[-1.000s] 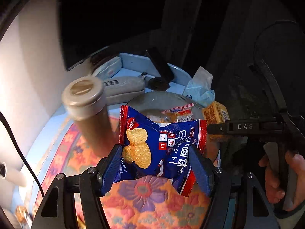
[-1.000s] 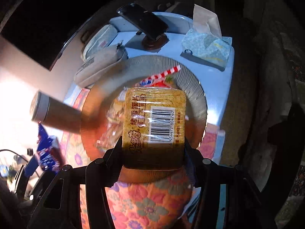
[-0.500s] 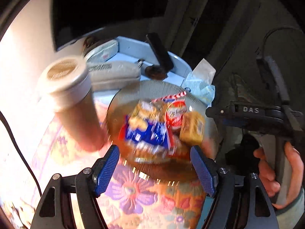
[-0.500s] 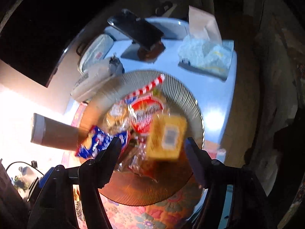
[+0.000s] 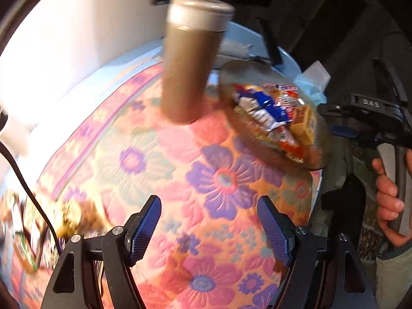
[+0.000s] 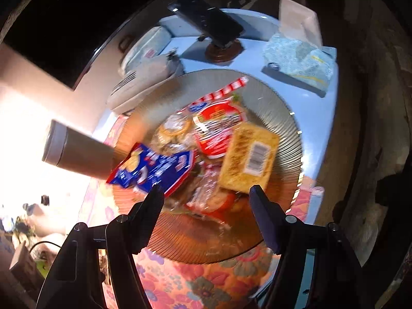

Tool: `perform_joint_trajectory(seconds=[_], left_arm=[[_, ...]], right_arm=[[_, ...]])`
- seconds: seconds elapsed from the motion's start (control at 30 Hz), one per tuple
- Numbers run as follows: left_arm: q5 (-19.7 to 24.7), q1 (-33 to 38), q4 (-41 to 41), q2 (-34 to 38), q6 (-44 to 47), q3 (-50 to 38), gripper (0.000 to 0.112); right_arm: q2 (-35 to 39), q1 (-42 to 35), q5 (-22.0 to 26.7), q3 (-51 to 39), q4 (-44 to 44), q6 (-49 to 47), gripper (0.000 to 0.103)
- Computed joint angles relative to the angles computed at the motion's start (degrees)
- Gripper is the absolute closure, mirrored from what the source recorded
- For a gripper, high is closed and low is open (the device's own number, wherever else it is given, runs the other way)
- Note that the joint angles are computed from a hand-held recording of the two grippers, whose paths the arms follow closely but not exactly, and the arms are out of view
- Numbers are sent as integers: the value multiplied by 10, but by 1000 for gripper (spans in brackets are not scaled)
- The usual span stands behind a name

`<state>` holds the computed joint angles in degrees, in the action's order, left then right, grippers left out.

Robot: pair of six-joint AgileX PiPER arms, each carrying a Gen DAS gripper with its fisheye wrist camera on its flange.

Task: Organize snacks
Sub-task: 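Bring both tools back over the remaining snacks on the tablecloth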

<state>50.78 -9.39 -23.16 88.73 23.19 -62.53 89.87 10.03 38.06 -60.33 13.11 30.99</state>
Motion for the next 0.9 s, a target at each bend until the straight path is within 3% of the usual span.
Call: perform_joint_trajectory(seconds=[0.23,0.43,0.63,0.9], left_arm=[[21,130,-5,-61,21,60,38],[59,301,-22,-99,75,85,38],[90,443,-43,-99,143,90,38],[121,571,-70,-73,222,68,38]], right_arm=[[32,100,7,-52,15,-2,35],[91,197,34,-146,23,-16,35],[146,272,67,-229,8,-5,35],[221,336,124,-336,-8,30,35]])
